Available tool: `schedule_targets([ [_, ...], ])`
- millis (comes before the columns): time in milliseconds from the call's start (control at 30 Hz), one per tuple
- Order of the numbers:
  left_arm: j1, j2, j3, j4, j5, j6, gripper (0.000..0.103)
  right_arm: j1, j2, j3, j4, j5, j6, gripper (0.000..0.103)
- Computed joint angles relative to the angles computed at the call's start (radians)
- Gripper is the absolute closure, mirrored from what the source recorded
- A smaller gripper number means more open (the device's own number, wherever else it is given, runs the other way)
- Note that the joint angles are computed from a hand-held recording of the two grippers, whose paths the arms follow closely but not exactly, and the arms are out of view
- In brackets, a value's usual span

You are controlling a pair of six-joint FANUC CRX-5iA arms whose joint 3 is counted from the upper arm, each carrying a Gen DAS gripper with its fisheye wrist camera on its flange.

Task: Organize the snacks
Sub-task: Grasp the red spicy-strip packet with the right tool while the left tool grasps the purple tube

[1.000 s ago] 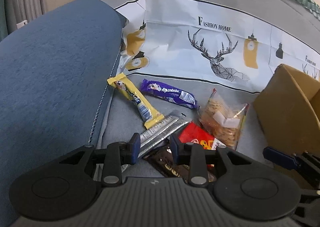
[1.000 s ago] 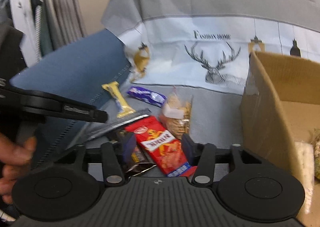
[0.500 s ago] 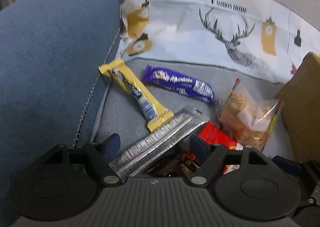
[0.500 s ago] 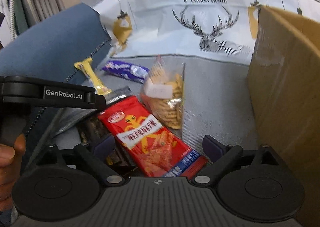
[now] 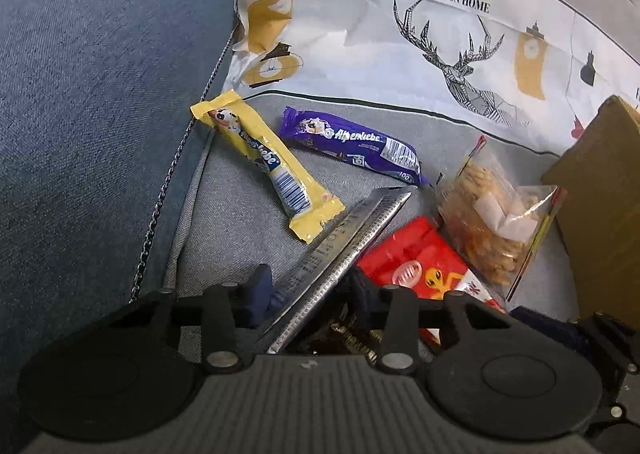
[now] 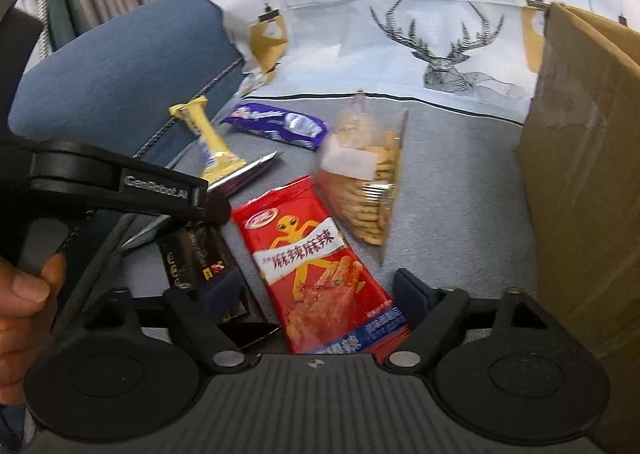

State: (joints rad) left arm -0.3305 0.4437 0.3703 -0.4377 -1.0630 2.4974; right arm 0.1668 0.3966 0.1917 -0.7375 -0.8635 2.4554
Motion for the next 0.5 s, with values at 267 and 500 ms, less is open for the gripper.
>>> schedule_targets([
  [267,-0.015,0.016,0.025,-0.025,-0.024,-0.036,0.073,0.001,-0.018,-0.021,-0.006,-0.007,0.075,0.05],
  [500,0.013,-0.055,-0.069,0.045,0.06,0.036,0.094,-0.028,-0.03,-0.027,-0.049,-0.035,0.109,0.061],
])
